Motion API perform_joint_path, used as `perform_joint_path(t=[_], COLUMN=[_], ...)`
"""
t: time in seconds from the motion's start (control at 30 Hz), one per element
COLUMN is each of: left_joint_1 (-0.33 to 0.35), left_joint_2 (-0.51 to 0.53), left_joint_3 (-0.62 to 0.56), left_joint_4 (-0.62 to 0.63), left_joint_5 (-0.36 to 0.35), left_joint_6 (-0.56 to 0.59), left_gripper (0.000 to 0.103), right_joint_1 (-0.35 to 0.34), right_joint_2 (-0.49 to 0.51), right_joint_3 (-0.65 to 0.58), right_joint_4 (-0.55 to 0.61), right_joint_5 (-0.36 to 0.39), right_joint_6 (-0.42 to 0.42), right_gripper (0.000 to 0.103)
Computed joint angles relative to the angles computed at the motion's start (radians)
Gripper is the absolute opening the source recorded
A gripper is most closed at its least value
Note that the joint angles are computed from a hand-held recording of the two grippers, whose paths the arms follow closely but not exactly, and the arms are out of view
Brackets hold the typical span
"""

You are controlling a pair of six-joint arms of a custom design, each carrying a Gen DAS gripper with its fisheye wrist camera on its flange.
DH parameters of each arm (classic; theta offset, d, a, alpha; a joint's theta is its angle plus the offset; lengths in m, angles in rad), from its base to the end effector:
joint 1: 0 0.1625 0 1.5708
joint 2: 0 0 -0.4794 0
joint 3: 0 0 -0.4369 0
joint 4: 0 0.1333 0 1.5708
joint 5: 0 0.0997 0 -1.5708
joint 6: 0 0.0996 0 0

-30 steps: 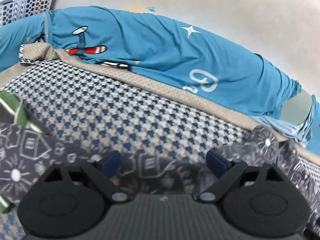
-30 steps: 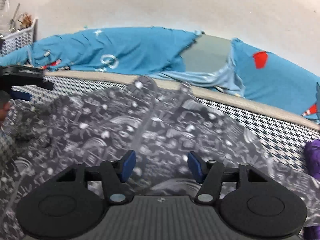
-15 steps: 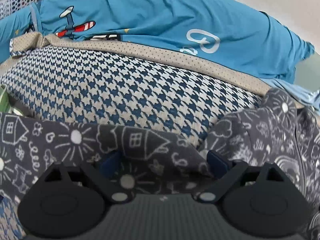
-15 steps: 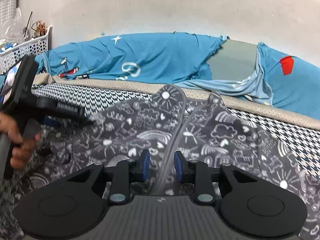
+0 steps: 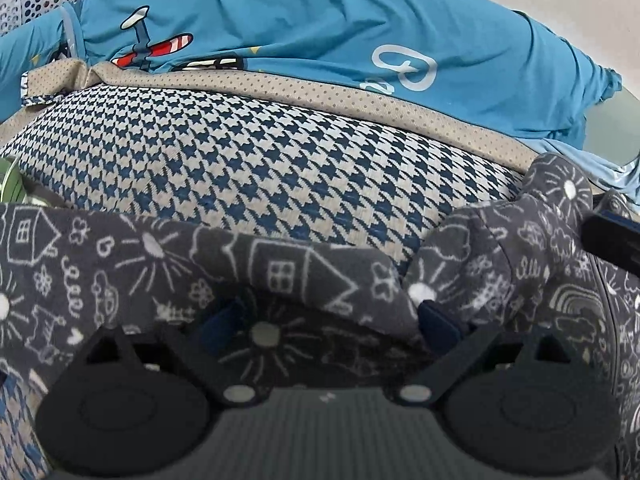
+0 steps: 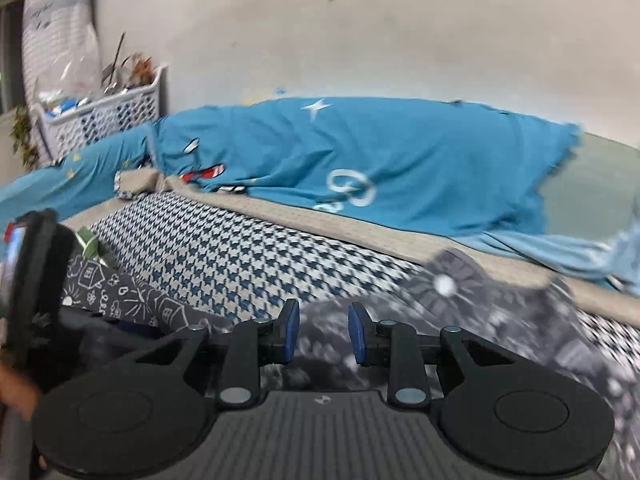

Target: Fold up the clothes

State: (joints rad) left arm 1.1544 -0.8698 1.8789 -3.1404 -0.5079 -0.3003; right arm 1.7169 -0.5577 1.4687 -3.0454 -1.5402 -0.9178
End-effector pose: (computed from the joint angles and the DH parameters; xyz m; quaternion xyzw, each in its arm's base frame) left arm -0.0623 -0.6855 0.1711 -0.0919 0.8352 -0.3941 0.3724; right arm 0.2531 -0.7835 0.0401 0.4908 -0.8256 0.2631 0.0910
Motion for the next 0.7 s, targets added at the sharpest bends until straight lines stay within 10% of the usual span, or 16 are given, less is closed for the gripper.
perform_joint_path(t=[0.7], left_joint_1=[0.004], left_joint_2=[0.006], left_joint_3=[0.009], left_joint_4=[-0.031], left_joint_5=[-0.004], left_joint_6=[0.032], left_gripper=[0.098], right_joint_1=[0.038], right_joint_2=[0.198], right_joint_3=[-0.298], right_joint_4=[0.286], right_joint_5=[-0.189], right_joint_6=[-0.303], right_gripper=[0.042])
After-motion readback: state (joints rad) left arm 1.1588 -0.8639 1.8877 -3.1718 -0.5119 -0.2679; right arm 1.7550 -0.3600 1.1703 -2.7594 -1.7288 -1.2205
